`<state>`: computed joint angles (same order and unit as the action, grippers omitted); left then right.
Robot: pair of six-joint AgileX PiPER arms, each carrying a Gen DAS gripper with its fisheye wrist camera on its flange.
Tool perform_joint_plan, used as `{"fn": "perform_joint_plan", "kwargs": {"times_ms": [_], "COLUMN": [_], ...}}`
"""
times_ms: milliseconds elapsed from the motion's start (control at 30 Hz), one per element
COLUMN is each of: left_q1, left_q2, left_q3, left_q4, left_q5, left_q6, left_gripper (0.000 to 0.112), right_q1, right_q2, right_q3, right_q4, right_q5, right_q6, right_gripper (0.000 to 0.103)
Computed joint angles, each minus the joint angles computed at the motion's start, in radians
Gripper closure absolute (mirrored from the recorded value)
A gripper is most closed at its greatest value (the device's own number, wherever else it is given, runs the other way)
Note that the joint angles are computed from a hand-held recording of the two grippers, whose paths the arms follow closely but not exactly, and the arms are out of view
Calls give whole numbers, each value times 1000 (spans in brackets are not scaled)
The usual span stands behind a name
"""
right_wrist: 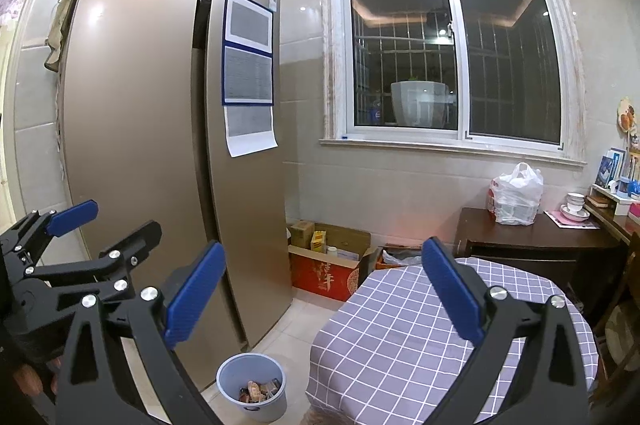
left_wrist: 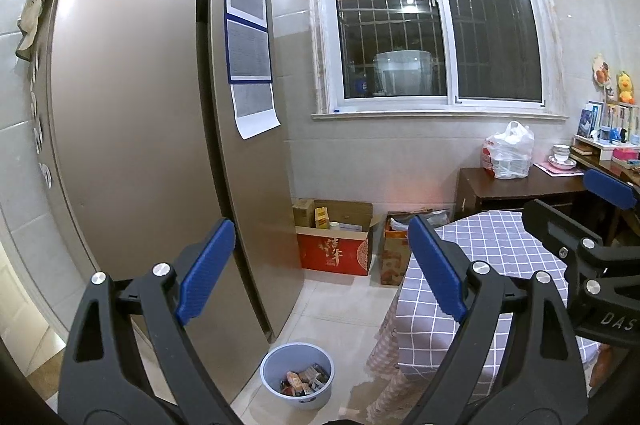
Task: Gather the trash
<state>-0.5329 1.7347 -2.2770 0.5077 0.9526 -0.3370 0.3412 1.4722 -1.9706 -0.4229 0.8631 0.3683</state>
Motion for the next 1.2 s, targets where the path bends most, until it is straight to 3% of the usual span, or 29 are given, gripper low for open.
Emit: {"fn": "perform_joint_plan", "kwargs": {"times_ms": [1200], "left_q1": [-8], "left_q2": [3], "left_q3": [-1], "left_q4": [-13], "left_q5": [4], "left_q6": [10], "left_gripper": [25], "right_q1": [-18], "right_q2": [23], "right_q3": [4], "right_q4": [52], "right_q5": [-12], "right_q6": [-14], "right_gripper": [6]}}
